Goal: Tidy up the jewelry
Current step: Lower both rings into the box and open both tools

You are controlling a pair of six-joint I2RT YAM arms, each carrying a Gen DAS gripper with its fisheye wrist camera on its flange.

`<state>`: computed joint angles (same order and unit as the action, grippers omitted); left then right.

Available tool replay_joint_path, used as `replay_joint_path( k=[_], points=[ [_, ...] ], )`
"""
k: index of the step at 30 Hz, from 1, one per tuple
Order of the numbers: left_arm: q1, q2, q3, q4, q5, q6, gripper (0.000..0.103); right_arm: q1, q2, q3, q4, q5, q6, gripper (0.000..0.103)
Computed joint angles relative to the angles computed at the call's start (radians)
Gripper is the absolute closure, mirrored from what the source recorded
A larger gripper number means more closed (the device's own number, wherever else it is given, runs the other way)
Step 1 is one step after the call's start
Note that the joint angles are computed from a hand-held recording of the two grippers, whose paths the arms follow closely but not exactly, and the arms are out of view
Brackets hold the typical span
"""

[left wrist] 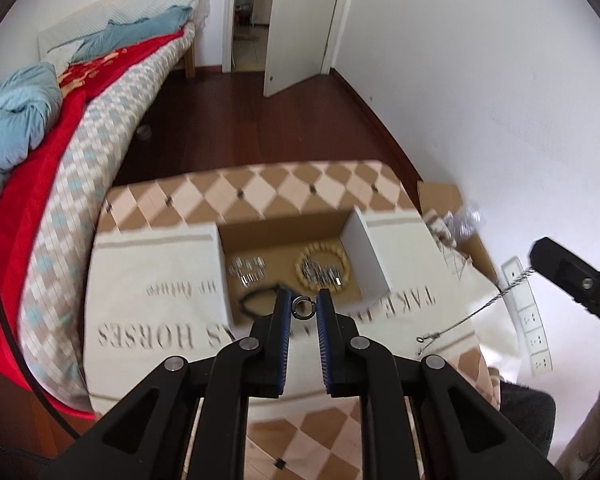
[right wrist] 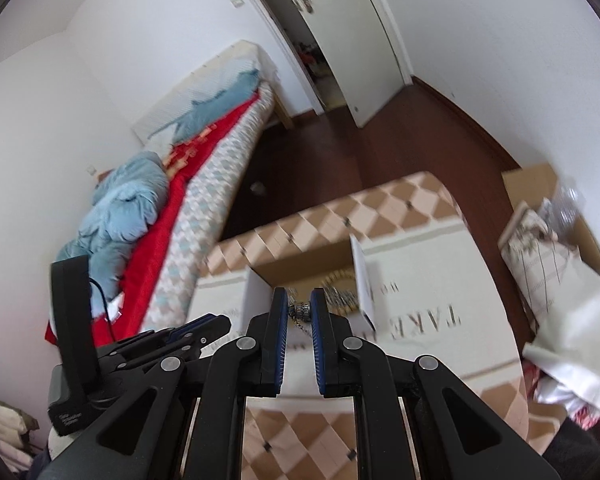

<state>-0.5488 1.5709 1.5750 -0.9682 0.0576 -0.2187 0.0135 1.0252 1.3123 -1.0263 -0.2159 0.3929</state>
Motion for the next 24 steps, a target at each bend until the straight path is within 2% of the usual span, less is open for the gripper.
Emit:
replay_joint_path(
  k=[5,11,15,24],
  points=[
    [0.079,0.124,0.171,-0.047,0.033,0.047,0.093,0.029,0.117,0.134,0.022,0.012,-0.004,0.091],
    [0.127,0.305,0.337,-0.096,0.054,0.085,0.093,0.042,0.309,0.202,0.084,0.022,-0.023,0.091],
    [0.135,0.408,0.402,-0.121,0.063,0.096,0.093,0.042,0.461,0.227,0.119,0.037,-0.044,0.091],
    [0.130,0.552,0.495,-0.160,0.087,0.093,0.091,0.033,0.678,0.294,0.124,0.063,-0.105,0.091]
  ],
)
